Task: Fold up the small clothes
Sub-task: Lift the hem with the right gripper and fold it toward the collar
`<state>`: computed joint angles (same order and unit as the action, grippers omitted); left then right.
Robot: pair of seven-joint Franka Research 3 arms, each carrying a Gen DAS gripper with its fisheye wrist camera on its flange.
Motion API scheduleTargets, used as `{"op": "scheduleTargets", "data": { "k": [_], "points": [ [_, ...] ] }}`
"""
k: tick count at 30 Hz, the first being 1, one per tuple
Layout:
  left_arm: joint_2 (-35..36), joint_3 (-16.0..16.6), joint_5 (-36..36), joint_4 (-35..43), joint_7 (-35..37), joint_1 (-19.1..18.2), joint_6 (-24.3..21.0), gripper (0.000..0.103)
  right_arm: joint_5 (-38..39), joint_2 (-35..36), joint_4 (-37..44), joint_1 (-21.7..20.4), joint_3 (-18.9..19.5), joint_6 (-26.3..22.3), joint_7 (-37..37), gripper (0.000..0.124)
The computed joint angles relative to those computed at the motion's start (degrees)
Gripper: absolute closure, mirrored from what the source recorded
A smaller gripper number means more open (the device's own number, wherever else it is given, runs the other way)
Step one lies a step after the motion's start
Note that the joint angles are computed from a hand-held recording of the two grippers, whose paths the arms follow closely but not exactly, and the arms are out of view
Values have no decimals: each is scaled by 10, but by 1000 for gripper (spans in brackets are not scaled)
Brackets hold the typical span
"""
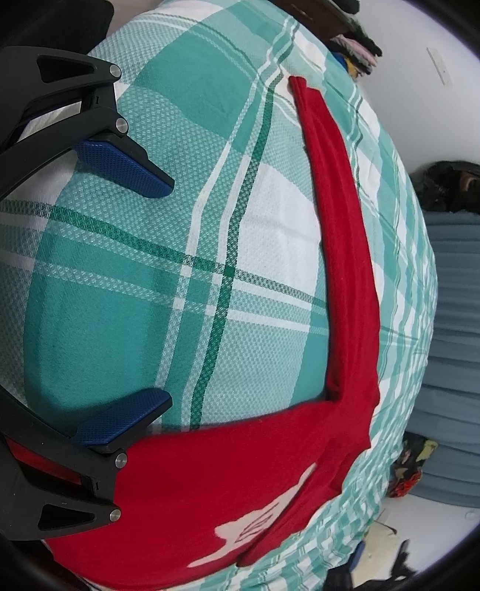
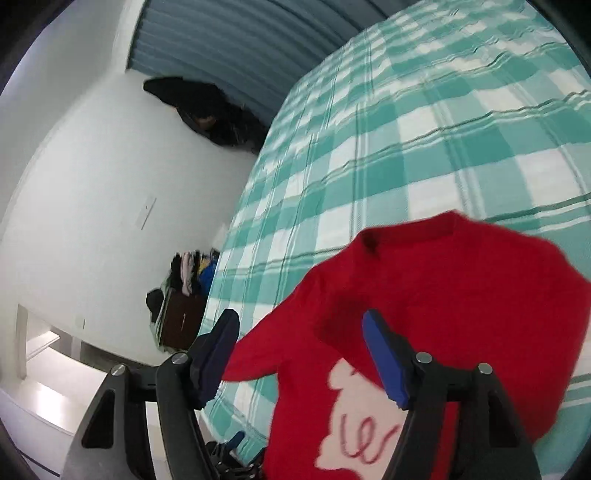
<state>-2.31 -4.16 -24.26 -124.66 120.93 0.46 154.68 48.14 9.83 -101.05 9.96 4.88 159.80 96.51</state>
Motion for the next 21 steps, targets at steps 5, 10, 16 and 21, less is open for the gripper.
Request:
{"op": "scheduleTargets", "data": {
  "k": [5, 10, 16, 21],
  "points": [
    [2, -2, 12, -1, -16, 0, 8, 0, 56, -52, -87, -22, -20, 5, -18, 54],
    [2, -2, 12, -3, -17, -1, 13, 0, 174, -72, -194, -25, -30, 0, -41, 57],
    [-1, -1, 6, -7, -4, -2, 14, 1, 275, -111, -261, -12, -33, 51, -94, 82],
    [-1, -2, 17, -10, -22, -3, 22, 0, 263, -105, -239, 10, -34, 46, -114, 67]
  ]
}}
